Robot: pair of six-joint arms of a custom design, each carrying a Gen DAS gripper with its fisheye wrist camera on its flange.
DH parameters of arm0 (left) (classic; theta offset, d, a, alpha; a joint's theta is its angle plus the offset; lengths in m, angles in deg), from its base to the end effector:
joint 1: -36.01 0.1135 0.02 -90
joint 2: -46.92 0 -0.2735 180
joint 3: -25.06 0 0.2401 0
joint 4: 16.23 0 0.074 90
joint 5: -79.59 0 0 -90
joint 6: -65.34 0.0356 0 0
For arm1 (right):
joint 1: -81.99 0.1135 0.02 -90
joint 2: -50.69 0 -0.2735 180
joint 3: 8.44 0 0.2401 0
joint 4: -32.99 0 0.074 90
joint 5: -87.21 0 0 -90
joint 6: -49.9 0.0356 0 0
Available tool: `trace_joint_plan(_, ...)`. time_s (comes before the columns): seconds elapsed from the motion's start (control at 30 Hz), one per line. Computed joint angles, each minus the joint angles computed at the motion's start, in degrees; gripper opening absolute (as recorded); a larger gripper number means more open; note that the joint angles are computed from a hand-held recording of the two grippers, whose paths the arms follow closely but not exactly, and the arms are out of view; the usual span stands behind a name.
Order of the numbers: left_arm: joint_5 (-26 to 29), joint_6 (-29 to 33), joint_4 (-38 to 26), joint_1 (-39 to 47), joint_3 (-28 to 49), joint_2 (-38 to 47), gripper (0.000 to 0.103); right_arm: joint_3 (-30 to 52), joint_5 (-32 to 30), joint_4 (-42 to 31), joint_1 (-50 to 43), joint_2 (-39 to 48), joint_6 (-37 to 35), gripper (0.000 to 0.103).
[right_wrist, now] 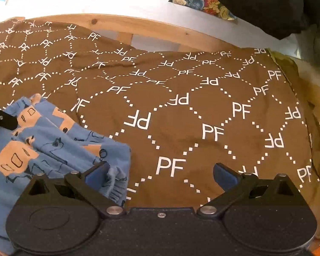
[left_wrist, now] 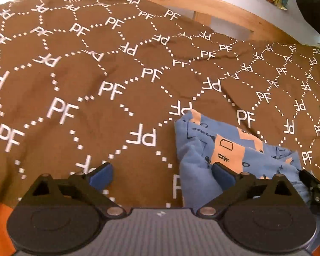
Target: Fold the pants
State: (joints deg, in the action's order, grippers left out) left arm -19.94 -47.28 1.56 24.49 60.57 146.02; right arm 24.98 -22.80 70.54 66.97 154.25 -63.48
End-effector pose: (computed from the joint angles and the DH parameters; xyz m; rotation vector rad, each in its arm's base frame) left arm 0.2423 -0.0434 0.0903 -0.3073 2.3379 -0.0931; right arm 0.2506 -0.0546 0.0957 -0.3540 2.0716 -0.0282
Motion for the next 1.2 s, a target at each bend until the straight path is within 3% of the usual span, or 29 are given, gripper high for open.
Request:
trace_joint_plan(0.07,1.0,-2.01,-4.59,0.26,-1.51,-5.86,0.1,-1.89,-3.59,-2.41,-1.7,-4.4,1.85,0.102)
trace_joint_plan(0.2,8.3,-3.55,-11.65,1.86,-8.34,-20.1,0.103,-3.21,-13.53,-18.21,-4.99,-16.3,-3.78,0.102)
trace_joint_plan(0.27,8.09,-3.06,-16.01,-0.24,-9.29,-21.87,0.103,-2.6,-12.21,-28.11,-3.22,-19.65,-9.75,0.102)
trace_joint_plan(0.33,6.46,-2.28,-17.42,-2.98,-9.52,-18.69,0.102,-2.59,-7.56,-32.39,-0.48,-20.1,-13.23,0.102)
trace_joint_plan(0.4,0.07,-2.51,-11.3,-8.41,-13.06,-16.65,0.103,-4.17,-6.91,-30.58,0.06,-19.67,-12.69,0.102)
trace_joint_plan(0.47,-2.74,-4.33,-11.96,-11.24,-13.84,-18.18,0.103,-2.95,-7.22,-32.94,-0.41,-19.74,-11.78,0.102)
trace_joint_plan(0.63,-1.24,-4.94,-11.4,-10.05,-14.88,-19.36,0.103,-1.79,-9.97,-34.84,-3.42,-17.62,-8.62,0.102)
trace_joint_plan(1.2,-0.94,-4.53,-5.05,-10.28,-18.41,-19.16,0.103,-5.12,-10.07,-29.19,-3.89,-17.65,-7.16,0.102)
